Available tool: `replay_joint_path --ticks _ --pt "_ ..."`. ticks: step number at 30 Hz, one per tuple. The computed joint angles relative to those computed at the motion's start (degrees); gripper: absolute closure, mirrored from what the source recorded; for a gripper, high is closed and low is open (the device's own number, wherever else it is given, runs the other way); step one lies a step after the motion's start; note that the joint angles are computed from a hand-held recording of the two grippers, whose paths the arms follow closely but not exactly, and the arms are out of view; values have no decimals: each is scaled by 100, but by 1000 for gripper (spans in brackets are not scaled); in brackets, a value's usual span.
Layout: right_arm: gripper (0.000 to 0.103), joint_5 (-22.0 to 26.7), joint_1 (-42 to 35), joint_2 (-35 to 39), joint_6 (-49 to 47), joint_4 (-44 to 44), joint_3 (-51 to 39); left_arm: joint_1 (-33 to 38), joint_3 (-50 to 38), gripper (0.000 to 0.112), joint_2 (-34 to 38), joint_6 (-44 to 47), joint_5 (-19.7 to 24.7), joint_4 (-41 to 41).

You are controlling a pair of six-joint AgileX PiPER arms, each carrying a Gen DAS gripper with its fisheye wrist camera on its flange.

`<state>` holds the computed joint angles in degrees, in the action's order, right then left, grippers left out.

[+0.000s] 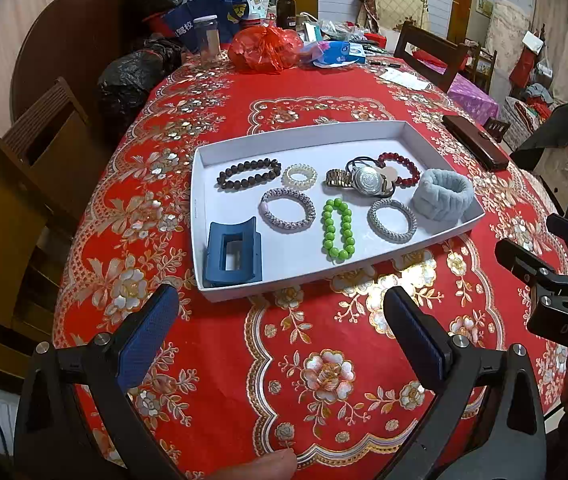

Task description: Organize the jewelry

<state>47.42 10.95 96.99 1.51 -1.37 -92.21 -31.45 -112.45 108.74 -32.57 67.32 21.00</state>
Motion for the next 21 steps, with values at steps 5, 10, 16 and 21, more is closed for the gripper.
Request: replay_joint_path --ticks 5,10,16,21 --pt "4 5 48 13 17 -65 -7 -4 3 10 2 0 -5 7" --pt "4 49 112 44 90 -226 -13 -11 -15 10 20 -3 22 6" --pt "4 58 122 39 110 -272 -10 -15 7 10 13 -9 10 8" --pt "4 72 128 45 133 -307 -22 -16 9 10 13 -14 7 10"
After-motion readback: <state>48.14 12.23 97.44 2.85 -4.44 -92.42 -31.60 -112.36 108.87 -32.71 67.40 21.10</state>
